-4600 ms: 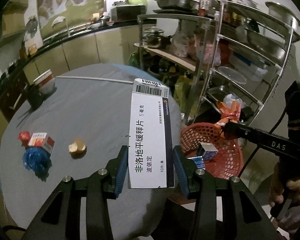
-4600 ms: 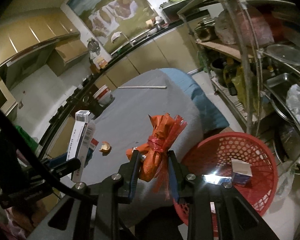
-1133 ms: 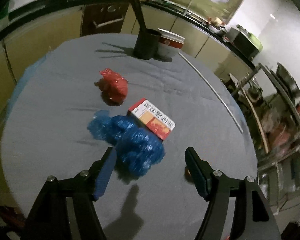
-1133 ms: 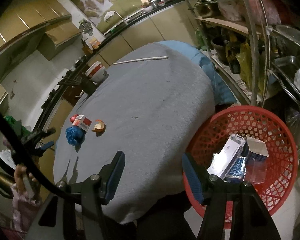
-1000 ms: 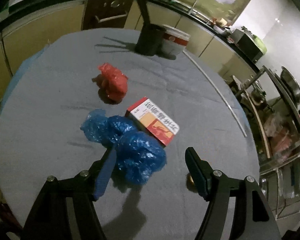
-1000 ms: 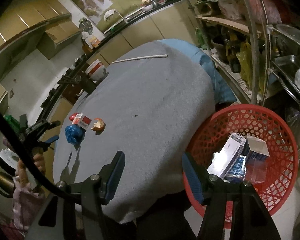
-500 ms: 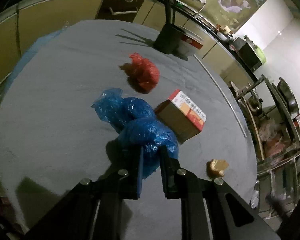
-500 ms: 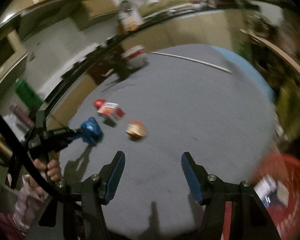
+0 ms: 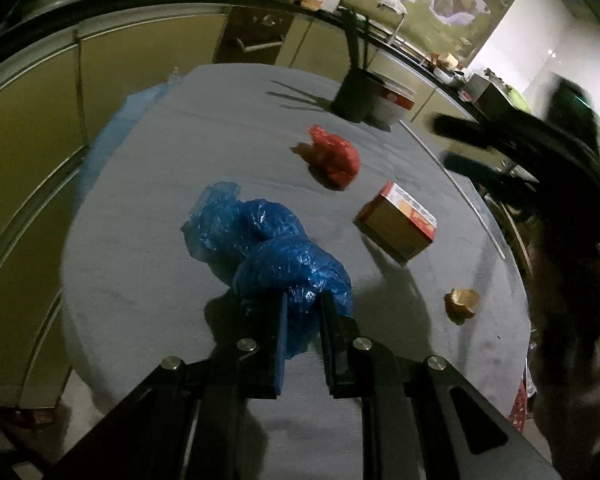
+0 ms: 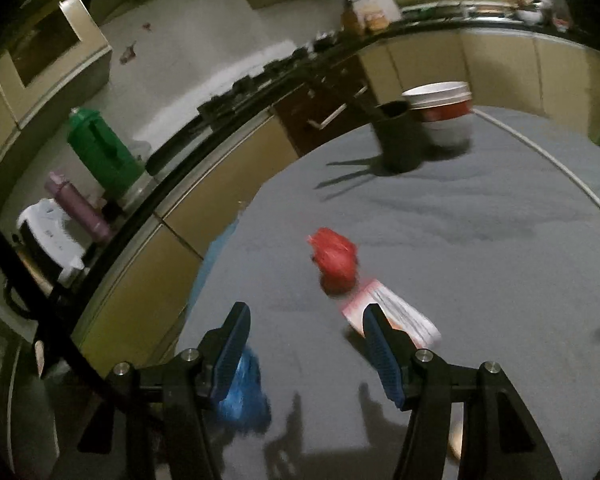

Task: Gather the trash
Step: 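Hold the blue bag with the left gripper while the right gripper grasps the red plastic bag, then carry both plastic bags to the red basket and open both grippers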

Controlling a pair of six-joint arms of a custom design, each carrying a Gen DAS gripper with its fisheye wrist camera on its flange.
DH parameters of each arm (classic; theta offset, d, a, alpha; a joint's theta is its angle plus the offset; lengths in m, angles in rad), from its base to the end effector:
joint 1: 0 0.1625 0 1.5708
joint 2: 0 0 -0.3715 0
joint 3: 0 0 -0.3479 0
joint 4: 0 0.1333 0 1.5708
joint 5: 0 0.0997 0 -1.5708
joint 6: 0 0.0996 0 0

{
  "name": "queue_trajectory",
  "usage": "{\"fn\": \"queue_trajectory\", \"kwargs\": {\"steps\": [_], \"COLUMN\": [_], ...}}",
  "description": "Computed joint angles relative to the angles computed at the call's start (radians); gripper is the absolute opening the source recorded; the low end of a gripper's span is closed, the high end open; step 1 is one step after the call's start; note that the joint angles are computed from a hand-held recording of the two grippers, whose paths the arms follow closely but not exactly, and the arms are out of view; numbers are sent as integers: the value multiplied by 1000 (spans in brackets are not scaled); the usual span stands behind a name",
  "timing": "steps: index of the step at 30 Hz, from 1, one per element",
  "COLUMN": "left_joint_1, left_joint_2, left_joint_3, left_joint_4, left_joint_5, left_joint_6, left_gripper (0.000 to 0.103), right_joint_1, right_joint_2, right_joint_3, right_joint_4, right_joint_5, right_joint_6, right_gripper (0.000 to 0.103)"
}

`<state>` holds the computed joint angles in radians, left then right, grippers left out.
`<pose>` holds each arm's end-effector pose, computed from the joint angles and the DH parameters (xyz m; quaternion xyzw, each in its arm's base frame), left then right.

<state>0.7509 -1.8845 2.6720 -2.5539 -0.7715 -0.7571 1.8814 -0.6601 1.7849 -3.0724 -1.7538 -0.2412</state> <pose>-0.0374 -0.3149 0.2206 -0.0092 0.9175 -0.3381 0.2092 0.2846 -0.5097 0.0221 0.2500 -0.9459 0.1895 0.0832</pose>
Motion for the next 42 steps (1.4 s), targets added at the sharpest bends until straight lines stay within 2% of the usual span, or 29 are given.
{"fn": "queue_trajectory", "kwargs": {"steps": [2, 6, 10, 12, 16, 20, 23, 26, 29, 35, 39, 42], "left_joint_1": [-4, -13, -16, -13, -32, -83, -124, -178, -239, -385, -494, -545], "left_joint_2": [-28, -68, -64, -55, -60, -50, -10, 16, 17, -44, -86, -61], "left_joint_3": [0, -10, -19, -24, -22, -16, -16, -14, -12, 13, 28, 22], "left_joint_4": [33, 101, 104, 90, 80, 47, -22, -65, -59, 73, 212, 247], "left_joint_5": [12, 47, 60, 59, 62, 59, 31, 5, -22, -35, -49, -54], "left_joint_6": [-7, -8, 9, 24, 50, 91, 145, 182, 179, 60, -90, -145], "left_gripper": [16, 16, 16, 16, 16, 16, 16, 16, 16, 16, 16, 16], "right_joint_1": [10, 28, 11, 1, 18, 39, 59, 59, 57, 12, -36, -48], "right_joint_2": [82, 259, 365, 381, 304, 118, -24, -159, -266, -465, -594, -685], "right_joint_3": [-124, -380, -527, -530, -370, -123, 58, 245, 419, 709, 830, 896], "right_joint_4": [78, 232, 375, 370, 147, -39, -172, -279, -397, -527, -522, -518], "right_joint_5": [-22, -157, -250, -257, -212, -133, -157, -179, -249, -306, -286, -272], "right_joint_6": [17, 55, 112, 115, 22, -39, -69, -51, -33, 31, 52, 37], "right_gripper": [63, 63, 62, 43, 42, 42, 42, 42, 42, 42, 42, 42]}}
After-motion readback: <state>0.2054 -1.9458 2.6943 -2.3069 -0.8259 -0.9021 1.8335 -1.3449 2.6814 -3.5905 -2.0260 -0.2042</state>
